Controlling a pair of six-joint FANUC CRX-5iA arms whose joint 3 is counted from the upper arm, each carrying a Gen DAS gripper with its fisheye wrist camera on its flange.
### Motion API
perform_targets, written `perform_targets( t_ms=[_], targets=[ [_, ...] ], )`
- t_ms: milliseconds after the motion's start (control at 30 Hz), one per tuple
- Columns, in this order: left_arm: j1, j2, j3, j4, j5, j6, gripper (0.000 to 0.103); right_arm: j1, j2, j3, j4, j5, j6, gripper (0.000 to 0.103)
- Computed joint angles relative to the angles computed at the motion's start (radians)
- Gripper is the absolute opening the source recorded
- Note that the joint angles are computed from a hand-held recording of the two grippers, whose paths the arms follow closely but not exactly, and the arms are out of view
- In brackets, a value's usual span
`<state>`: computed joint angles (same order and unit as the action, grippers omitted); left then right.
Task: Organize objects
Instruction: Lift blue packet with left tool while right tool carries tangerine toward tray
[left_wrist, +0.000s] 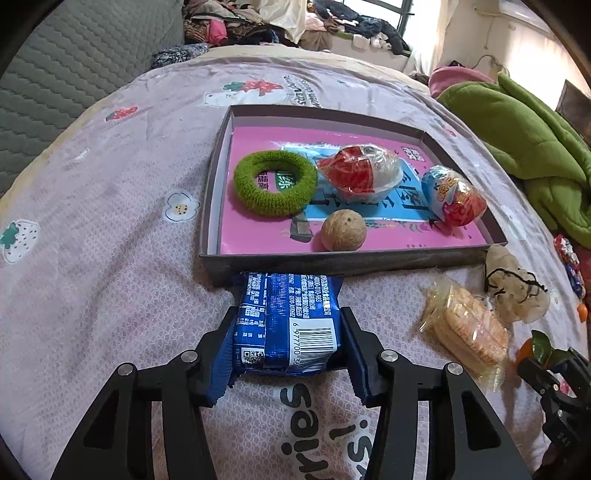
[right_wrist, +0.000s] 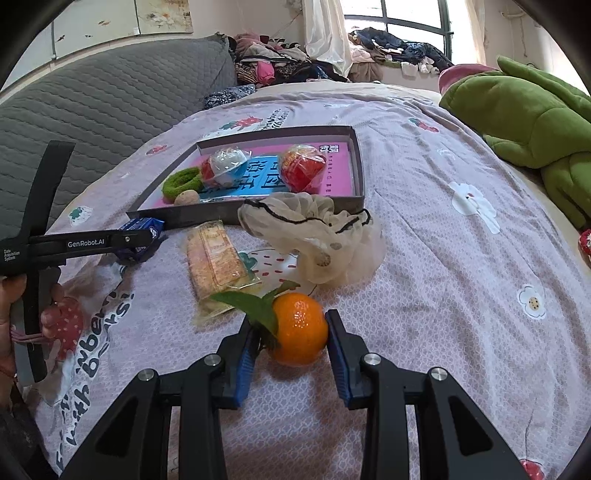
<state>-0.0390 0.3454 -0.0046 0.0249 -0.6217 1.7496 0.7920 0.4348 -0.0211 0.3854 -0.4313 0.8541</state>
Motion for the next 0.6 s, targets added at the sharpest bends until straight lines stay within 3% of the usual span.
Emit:
perform_targets(
  t_ms=[600],
  targets=[
    [-0.016,-0.130,-0.077,0.008,0.043,-0.018,0.053,0.027,-0.063,-0.023,0.090,0.020,-0.056,0.036]
  ],
)
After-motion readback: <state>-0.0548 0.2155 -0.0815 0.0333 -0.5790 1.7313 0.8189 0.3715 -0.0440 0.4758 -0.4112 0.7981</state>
